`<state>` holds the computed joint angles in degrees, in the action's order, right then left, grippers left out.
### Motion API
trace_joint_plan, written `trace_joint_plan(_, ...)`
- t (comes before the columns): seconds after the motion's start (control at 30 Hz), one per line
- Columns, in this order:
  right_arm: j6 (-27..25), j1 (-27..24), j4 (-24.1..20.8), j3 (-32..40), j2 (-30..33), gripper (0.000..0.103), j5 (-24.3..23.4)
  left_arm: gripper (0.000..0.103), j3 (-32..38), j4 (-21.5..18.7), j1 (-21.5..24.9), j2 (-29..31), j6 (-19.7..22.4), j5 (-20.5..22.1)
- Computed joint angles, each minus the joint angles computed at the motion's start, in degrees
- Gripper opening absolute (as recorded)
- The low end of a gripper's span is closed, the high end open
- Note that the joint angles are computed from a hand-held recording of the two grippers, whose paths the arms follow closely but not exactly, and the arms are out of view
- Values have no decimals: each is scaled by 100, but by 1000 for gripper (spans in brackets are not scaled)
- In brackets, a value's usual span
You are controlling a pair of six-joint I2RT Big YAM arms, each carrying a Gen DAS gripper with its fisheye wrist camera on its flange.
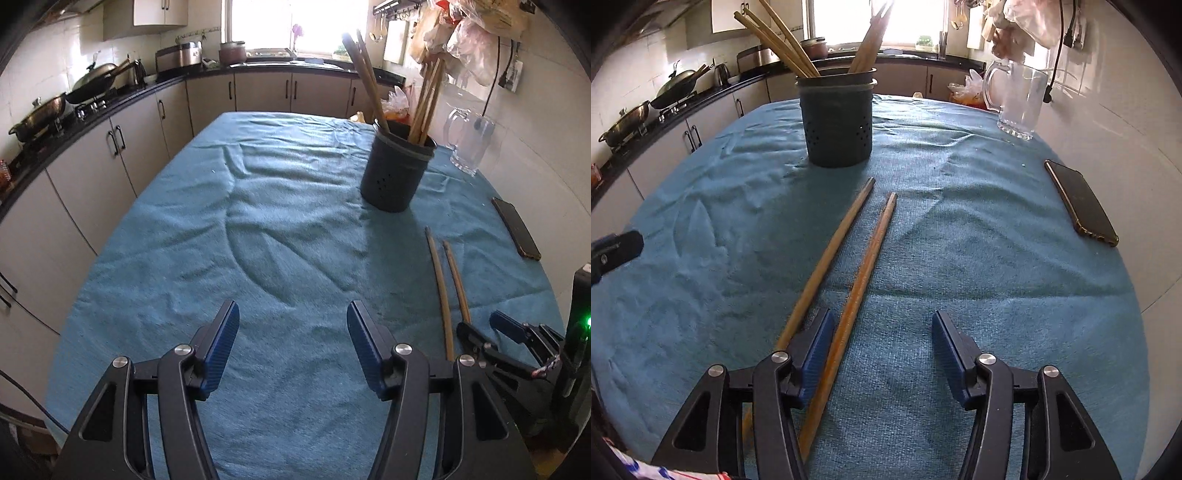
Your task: Organize utensils
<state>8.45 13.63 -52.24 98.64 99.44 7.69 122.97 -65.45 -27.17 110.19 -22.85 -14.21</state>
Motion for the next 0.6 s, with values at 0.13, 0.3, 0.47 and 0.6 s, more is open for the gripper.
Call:
trace_joint_plan(0.13, -35, -105, 5, -137, -113, 27, 208, 60, 47, -27, -83, 55, 90, 241)
trace_joint_plan(0.3, -9, -295, 167, -461, -349, 17, 228, 60, 247, -118, -309, 213, 394, 565)
trace_joint_plan(0.47, 184, -455, 349, -673, -509, 14, -131, 60, 776, -440, -570, 591, 833, 778)
trace_joint_plan(0.6, 336, -532, 444, -768, -574, 11, -350, 54, 1298, -722, -688, 965, 981, 720)
